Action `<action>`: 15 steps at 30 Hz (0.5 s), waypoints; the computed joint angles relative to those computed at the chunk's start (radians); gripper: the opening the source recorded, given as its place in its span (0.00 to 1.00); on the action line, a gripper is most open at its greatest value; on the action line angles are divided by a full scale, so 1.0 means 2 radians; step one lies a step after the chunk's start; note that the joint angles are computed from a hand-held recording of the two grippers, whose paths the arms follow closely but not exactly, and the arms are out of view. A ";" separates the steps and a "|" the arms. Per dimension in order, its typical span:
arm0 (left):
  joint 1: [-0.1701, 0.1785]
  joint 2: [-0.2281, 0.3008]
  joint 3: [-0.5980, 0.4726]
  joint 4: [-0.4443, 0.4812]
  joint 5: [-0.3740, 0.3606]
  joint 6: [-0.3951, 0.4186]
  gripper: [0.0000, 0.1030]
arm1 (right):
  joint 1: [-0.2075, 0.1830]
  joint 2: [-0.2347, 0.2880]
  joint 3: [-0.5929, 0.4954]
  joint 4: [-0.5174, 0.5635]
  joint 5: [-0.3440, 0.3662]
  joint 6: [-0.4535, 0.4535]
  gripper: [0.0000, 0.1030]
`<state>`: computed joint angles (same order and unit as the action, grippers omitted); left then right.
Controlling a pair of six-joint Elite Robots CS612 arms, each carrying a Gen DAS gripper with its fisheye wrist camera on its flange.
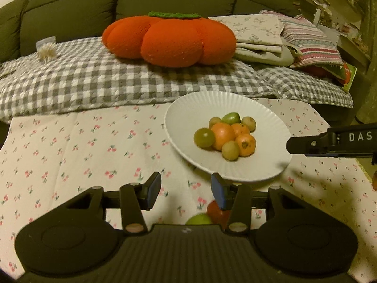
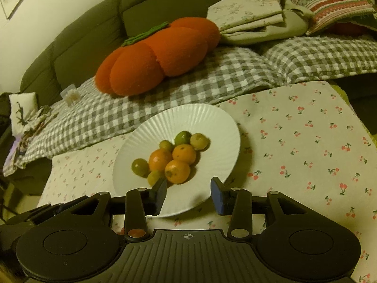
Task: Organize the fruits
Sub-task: 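Withdraw both open tools toward the red tomato and green fruit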
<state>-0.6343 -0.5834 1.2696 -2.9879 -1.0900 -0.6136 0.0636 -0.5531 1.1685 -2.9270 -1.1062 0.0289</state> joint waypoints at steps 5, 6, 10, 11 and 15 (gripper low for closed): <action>-0.004 -0.009 0.012 0.020 -0.001 -0.018 0.45 | 0.001 -0.008 0.014 0.000 0.012 -0.017 0.44; -0.005 -0.010 0.013 0.024 -0.001 -0.023 0.45 | 0.001 -0.010 0.017 0.000 0.014 -0.019 0.45; -0.008 -0.016 0.020 0.039 0.006 -0.040 0.51 | 0.001 -0.017 0.030 0.001 0.021 -0.032 0.46; -0.009 -0.018 0.022 0.043 0.010 -0.044 0.53 | 0.001 -0.019 0.033 0.000 0.022 -0.036 0.48; -0.013 -0.023 0.030 0.053 0.019 -0.054 0.54 | 0.002 -0.025 0.044 0.001 0.025 -0.049 0.50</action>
